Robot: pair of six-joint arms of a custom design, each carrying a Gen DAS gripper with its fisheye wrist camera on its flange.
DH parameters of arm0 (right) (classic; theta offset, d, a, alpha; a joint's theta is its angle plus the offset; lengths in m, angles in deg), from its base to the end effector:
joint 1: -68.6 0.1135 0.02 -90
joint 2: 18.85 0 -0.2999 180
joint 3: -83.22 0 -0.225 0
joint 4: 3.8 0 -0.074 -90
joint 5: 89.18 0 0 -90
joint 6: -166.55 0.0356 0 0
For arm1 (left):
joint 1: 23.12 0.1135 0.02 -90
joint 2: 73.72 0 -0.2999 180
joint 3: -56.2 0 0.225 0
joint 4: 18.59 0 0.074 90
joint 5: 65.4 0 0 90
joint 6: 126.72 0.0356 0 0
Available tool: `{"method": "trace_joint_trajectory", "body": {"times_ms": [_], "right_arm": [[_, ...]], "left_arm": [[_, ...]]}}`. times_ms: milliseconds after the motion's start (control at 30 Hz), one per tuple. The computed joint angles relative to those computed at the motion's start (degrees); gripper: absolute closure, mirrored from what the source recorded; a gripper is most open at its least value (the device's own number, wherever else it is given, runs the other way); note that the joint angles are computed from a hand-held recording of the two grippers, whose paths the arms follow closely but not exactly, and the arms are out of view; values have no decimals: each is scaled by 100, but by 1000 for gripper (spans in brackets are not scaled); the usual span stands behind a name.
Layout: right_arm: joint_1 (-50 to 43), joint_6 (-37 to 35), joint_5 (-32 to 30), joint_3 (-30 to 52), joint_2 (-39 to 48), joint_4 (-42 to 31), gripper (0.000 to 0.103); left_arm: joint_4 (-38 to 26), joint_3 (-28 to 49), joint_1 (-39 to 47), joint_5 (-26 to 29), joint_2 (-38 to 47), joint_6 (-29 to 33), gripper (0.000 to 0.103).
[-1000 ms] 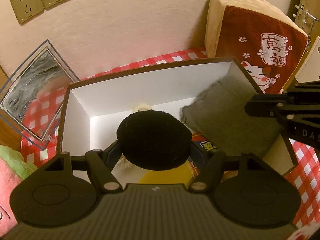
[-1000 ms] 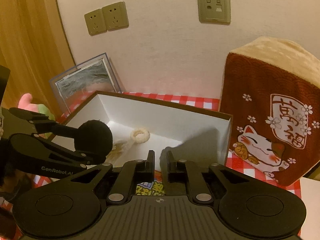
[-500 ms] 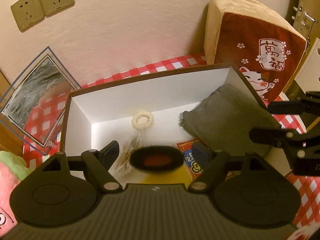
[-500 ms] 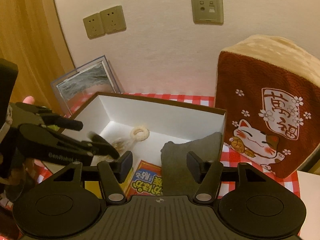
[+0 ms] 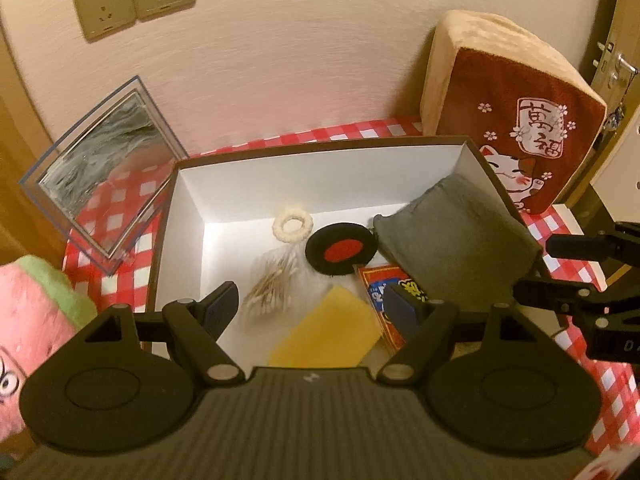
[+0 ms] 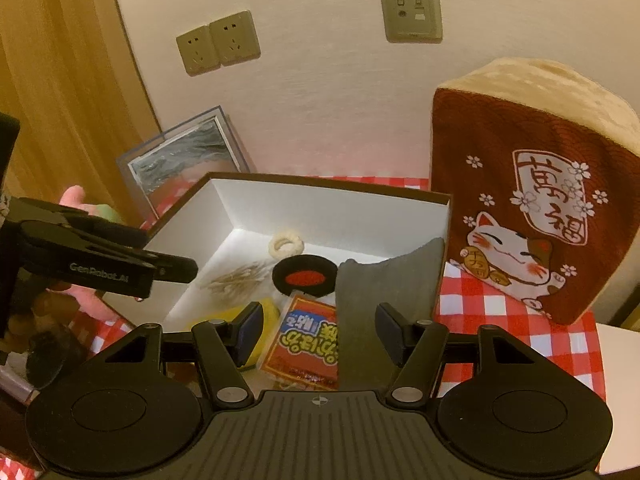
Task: Organize soft objects
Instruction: 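Move both open tools back from the box toward the cloths and sock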
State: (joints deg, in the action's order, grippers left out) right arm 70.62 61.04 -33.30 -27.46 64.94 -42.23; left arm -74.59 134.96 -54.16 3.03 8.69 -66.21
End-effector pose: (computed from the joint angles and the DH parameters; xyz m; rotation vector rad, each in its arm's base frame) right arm 0.2670 0.0294 0.2729 -0.6011 2.3004 0.6276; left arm 0.2287 -0.1224 0.3040 -0.0954 2.5019 0.0696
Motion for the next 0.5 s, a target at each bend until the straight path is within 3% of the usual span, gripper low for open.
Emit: {"method": "trace_joint_trajectory", "body": {"times_ms": [300,500], "right_arm": [[-385,-132,-305,-184,-528,-490,39],[-769,-284,-548,-373,-983,-942,37]], "left_arm": [[-699,-28,-807,-411,-487,-937,25],[-1302,-68,-1649,-748,-743,-1947,25]]}}
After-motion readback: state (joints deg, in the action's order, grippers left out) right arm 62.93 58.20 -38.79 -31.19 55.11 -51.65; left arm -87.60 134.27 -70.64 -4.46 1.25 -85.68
